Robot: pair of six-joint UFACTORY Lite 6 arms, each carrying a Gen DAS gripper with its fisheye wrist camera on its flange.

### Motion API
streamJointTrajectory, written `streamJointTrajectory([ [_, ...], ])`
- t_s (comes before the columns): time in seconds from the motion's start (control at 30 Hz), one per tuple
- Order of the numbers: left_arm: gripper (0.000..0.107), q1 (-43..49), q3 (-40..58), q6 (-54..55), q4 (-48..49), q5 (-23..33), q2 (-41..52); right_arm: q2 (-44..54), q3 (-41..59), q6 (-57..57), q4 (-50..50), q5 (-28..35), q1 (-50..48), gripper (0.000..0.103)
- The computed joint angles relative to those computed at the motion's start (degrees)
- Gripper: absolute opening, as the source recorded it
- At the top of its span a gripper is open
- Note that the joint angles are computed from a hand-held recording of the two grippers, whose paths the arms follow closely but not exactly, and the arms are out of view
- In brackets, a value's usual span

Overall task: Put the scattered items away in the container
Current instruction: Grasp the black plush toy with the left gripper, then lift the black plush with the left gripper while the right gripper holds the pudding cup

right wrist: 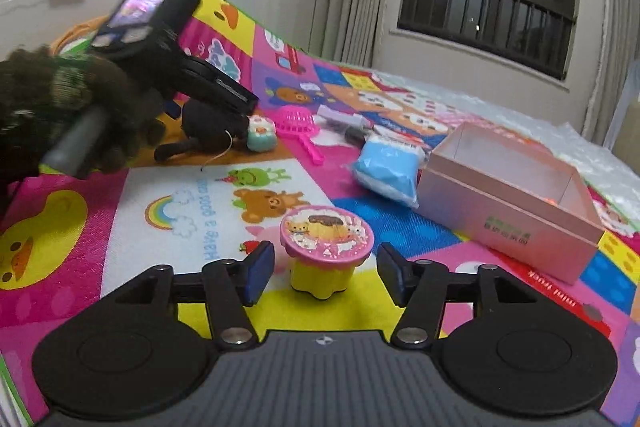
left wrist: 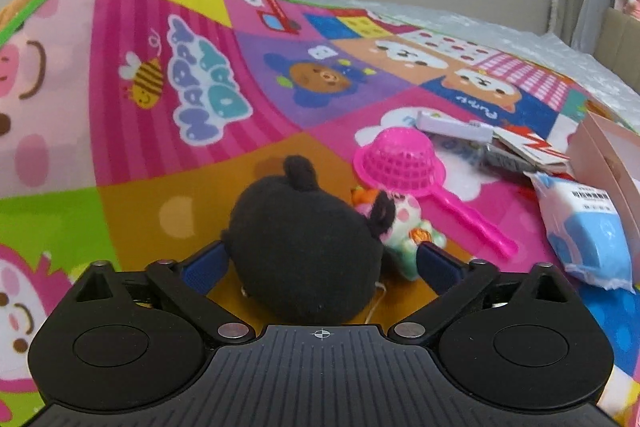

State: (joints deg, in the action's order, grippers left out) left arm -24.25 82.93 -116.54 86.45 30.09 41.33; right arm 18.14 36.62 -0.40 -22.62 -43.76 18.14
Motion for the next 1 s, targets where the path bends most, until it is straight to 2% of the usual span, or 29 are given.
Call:
streamJointTrajectory([
  [0.03, 0.077, -0.27, 0.99, 1.61, -1.37, 1.37, 0.57, -0.23, -0.29, -0.02, -0.23, -0.34, -0.27, 0.061],
  [0.17, 0.074, 0.34, -3.17, -0.51, 1.21, -0.3, -3.05, -0.54, -0.64, 0.41, -0.48, -0.15, -0.79, 0.062],
  [0.27, 0.074, -2.51, -12.27, -8.19, 7.27, 1.73, -11.07, -1.42, -1.91, -0.03, -0.1, -0.67, -0.88, 0.063],
  [0.4, 0.074, -10.2, -25.57, -18.49, 15.46, 2.76, -24.65, -2.05, -2.8, -1.19, 1.95, -0.74, -0.47, 0.066],
  [0.53, 0.074, -22.31, -35.1, -22.26, 17.18, 6.73, -33.28, -2.72, -2.97, -1.79, 3.43, -0.48, -0.51, 0.066],
  [0.6, 0.074, -27.8, -37.94, -24.33, 16.2, 8.44, -34.05, -2.89, -2.91, -0.99, 2.91, -0.19, -0.77, 0.067],
  [0.73, 0.074, -33.97, -38.81, -27.47, 13.62, 8.91, -29.4, -3.0, -2.01, 0.89, 1.96, 0.78, -0.78, 0.067],
  [0.8, 0.075, -35.32, -38.38, -27.98, 13.07, 8.55, -27.16, -3.03, -0.38, 5.62, -1.47, 2.19, -1.64, 0.067],
  [0.9, 0.077, -37.42, -37.95, -26.68, 12.17, 11.08, -25.18, -2.19, 2.93, 12.97, -6.29, 4.45, -2.55, 0.067],
  [1.0, 0.081, -38.08, -38.34, -28.14, 13.99, 11.3, -25.3, -0.8, 4.66, 11.61, -4.17, 5.41, -1.34, 0.067],
])
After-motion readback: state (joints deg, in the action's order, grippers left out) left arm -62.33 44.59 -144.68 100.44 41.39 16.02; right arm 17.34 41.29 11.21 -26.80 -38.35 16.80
